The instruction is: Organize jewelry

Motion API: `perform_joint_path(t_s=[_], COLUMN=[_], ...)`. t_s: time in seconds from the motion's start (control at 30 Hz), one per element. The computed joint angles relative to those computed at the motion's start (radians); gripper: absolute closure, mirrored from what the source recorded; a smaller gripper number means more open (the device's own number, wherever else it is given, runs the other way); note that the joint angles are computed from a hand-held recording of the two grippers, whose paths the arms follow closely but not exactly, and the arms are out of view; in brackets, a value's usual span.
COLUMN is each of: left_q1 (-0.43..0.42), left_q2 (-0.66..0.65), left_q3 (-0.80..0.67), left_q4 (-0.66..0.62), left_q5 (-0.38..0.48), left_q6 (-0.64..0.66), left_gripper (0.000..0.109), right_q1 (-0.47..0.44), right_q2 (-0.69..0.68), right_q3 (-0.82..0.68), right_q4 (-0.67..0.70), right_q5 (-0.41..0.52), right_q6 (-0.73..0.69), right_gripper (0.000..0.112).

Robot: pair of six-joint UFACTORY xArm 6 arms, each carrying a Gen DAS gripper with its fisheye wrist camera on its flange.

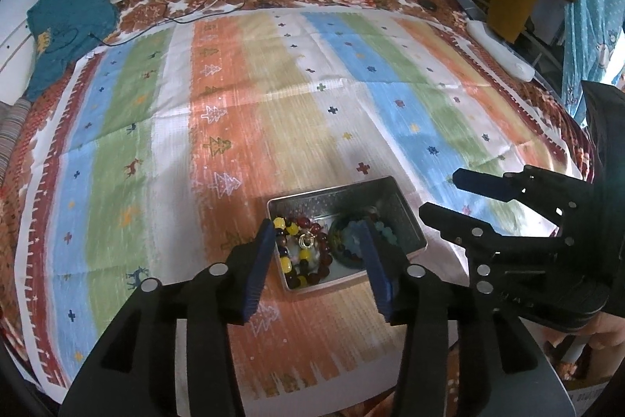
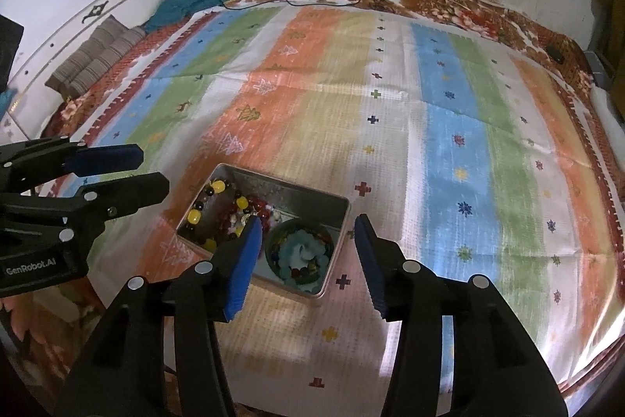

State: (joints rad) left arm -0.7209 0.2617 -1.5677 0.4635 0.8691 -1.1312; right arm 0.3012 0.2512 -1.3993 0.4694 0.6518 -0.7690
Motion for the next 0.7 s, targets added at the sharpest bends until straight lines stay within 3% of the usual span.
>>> perform_joint_path(t_s=[0.3,0.47,0.6,0.7], left_q1=[-0.025,-0.039,-0.053,-0.063], left_q2=[-0.022,-0.042,-0.053,-0.065], left_q3=[0.027,0.054,0.065,0.078], left_q4=[0.053,0.088,0.117,0.149], left_q5=[0.005,-0.007,-0.009,-0.005], left_q6=[-0.037,-0.064,-0.083,-0.114], left_gripper=[0.045,0.031,0.027,0.016], right_q1=[-0.009,-0.015,-0.027,-0.036], right_q2=[-0.038,-0.067,-0.086,-0.103], right_q3=[0.044,0.078,0.094,0.108], right_q4=[0.039,0.066,0.102,0.135], right_q5=[-0.006,-0.019,-0.010,-0.007], right_q6=[-0.038,-0.070,-0.097,-0.124], right_gripper=[0.051,0.041,0.036,0.030])
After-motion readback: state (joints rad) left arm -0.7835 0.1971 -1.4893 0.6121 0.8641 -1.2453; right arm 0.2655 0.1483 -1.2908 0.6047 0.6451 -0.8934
